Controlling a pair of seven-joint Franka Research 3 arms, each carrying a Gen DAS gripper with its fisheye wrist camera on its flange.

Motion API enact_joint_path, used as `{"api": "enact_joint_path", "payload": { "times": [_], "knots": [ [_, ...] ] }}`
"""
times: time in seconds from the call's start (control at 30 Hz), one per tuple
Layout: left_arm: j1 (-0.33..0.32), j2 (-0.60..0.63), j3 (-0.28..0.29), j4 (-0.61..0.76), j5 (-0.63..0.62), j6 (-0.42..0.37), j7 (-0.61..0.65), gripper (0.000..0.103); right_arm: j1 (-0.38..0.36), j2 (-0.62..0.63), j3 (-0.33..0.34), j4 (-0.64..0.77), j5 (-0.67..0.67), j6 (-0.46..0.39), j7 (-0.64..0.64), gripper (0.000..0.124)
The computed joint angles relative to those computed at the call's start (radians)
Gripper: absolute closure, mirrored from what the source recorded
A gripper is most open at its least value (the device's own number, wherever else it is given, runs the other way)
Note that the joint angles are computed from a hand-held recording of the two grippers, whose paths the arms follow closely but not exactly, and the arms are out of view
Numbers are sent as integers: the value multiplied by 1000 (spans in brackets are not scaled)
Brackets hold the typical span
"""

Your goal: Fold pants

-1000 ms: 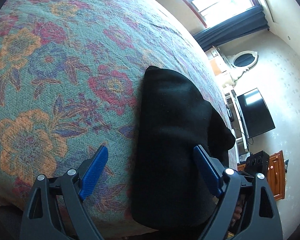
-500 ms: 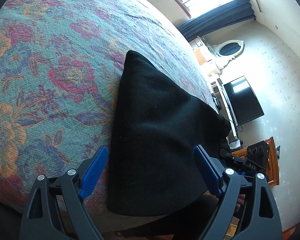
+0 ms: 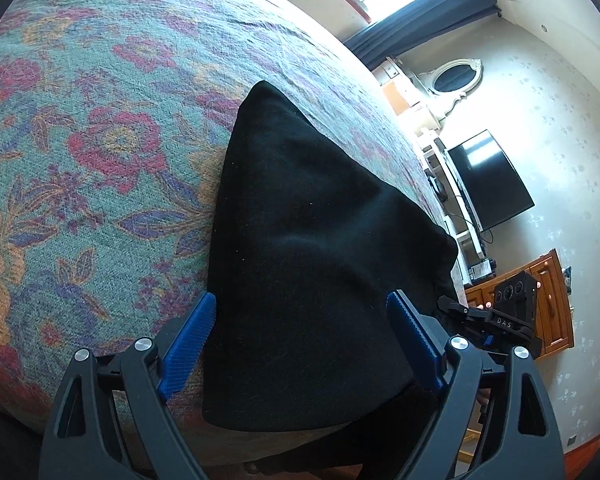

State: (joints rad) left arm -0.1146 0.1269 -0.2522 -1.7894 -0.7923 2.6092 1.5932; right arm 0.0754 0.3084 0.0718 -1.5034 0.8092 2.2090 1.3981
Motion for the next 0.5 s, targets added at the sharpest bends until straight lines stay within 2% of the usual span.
{"api": "enact_joint_path", "payload": {
  "times": [0.1, 0.13, 0.23, 0.33, 0.4, 0.43, 0.5],
  "knots": [
    [7, -11, 2, -13, -25, -16, 7, 17, -16, 3, 1, 5, 21, -45, 0, 101],
    [10, -13, 3, -15, -43, -27, 15, 17, -12, -8, -4, -7, 6, -41, 2, 86],
    [18, -20, 11, -24, -94, -61, 26, 17, -28, -32, -2, -40, 46, -78, -30, 76],
    [13, -21, 17, -23, -78, -93, 10, 17, -31, -53, -7, -73, 74, -96, -63, 76],
    [4, -17, 19, -17, -30, -105, -3, 17, -28, -60, -12, -88, 84, -90, -72, 87],
    [1, -13, 19, -12, -5, -113, -7, 17, -29, -56, -13, -84, 83, -109, -80, 105],
    [-6, -8, 16, -11, 31, -113, -12, 17, -27, -57, -16, -86, 73, -122, -99, 110]
  ]
}}
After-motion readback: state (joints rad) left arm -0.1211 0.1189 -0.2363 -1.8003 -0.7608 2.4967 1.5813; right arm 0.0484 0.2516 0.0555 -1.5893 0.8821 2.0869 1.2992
